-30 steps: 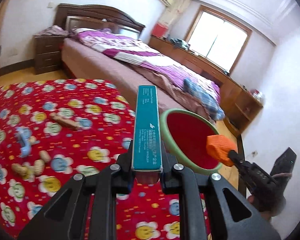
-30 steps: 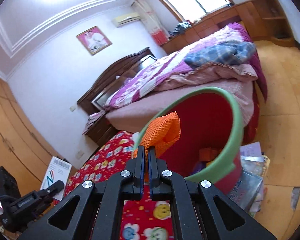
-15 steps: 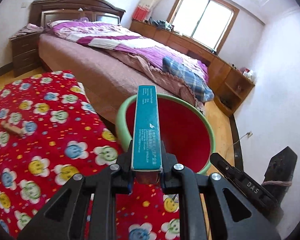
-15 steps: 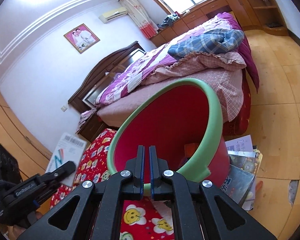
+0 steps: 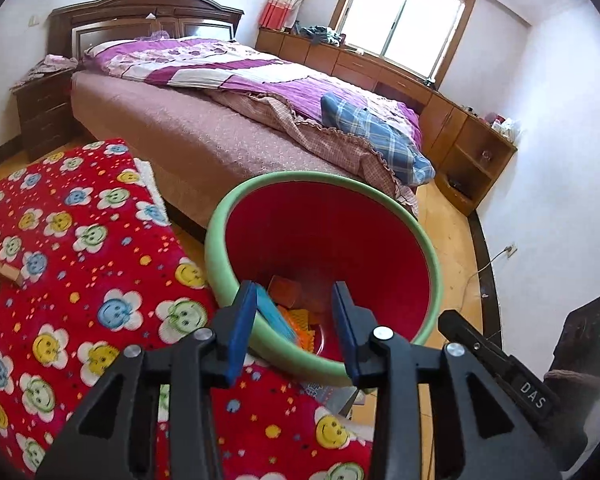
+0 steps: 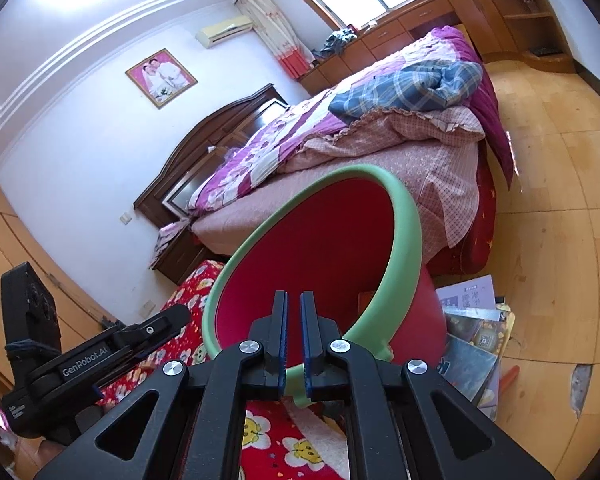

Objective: Collect trash
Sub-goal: 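Carry the teal box and orange mesh bag over the bucket and open both tools, then move the left tool to the blue-grey plastic piece and grasp it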

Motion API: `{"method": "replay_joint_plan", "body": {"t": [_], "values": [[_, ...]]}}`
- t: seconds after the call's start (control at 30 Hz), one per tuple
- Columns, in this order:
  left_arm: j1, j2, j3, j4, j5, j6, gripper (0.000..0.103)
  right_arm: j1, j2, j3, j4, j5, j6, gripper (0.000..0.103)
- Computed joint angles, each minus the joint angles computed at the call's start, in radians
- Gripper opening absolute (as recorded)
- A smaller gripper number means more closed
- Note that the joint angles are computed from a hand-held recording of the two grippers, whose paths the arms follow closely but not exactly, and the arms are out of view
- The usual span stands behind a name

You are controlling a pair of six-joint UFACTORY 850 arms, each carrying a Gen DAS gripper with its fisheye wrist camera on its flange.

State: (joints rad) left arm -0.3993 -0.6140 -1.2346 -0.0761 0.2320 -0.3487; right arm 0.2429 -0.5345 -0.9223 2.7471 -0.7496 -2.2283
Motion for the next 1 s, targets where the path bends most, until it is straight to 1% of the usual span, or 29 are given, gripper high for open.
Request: {"method": "replay_joint_plan", "body": {"t": [0.03,0.1,0.2,0.3,0.4,0.47,0.53,0.63,0.7,0.8,1.0], "values": [[0.001,0.011,0.015,-0.027,0.003,0.024,0.039,0.003,0.003,0.001,-0.001,0.002,-0.001,0.008],[0.0,0.038,0.052,-0.148,0.011,0.135,0.039,0.009,0.008,0.002,-0.001,0.004,-0.007,0.011],[0.01,0.077,0.104,-0.217,0.023,0.186,0.039,0.023,0.018,0.006,0.002,0.004,-0.024,0.017],[0.022,0.126,0.173,-0.325,0.045,0.274,0.039,0.043,0.024,0.003,-0.015,0.007,-0.025,0.022],[0.036,0.17,0.234,-0.395,0.076,0.325,0.039,0.062,0.026,-0.002,-0.033,0.015,-0.024,0.025],[0.047,0.201,0.275,-0.47,0.098,0.387,0.039,0.078,0.026,-0.007,-0.047,0.021,-0.023,0.027],[0.059,0.226,0.309,-0.528,0.118,0.43,0.039,0.095,0.023,-0.016,-0.056,0.031,-0.022,0.031],[0.086,0.264,0.362,-0.561,0.14,0.432,0.039,0.121,0.009,-0.041,-0.088,0.061,-0.008,0.032],[0.104,0.278,0.381,-0.591,0.148,0.444,0.039,0.135,0.0,-0.055,-0.108,0.08,0.004,0.033],[0.135,0.291,0.405,-0.69,0.152,0.509,0.039,0.159,-0.013,-0.072,-0.127,0.109,0.005,0.041],[0.21,0.284,0.419,-0.876,0.139,0.641,0.039,0.179,-0.043,-0.105,-0.162,0.148,0.021,0.045]]}}
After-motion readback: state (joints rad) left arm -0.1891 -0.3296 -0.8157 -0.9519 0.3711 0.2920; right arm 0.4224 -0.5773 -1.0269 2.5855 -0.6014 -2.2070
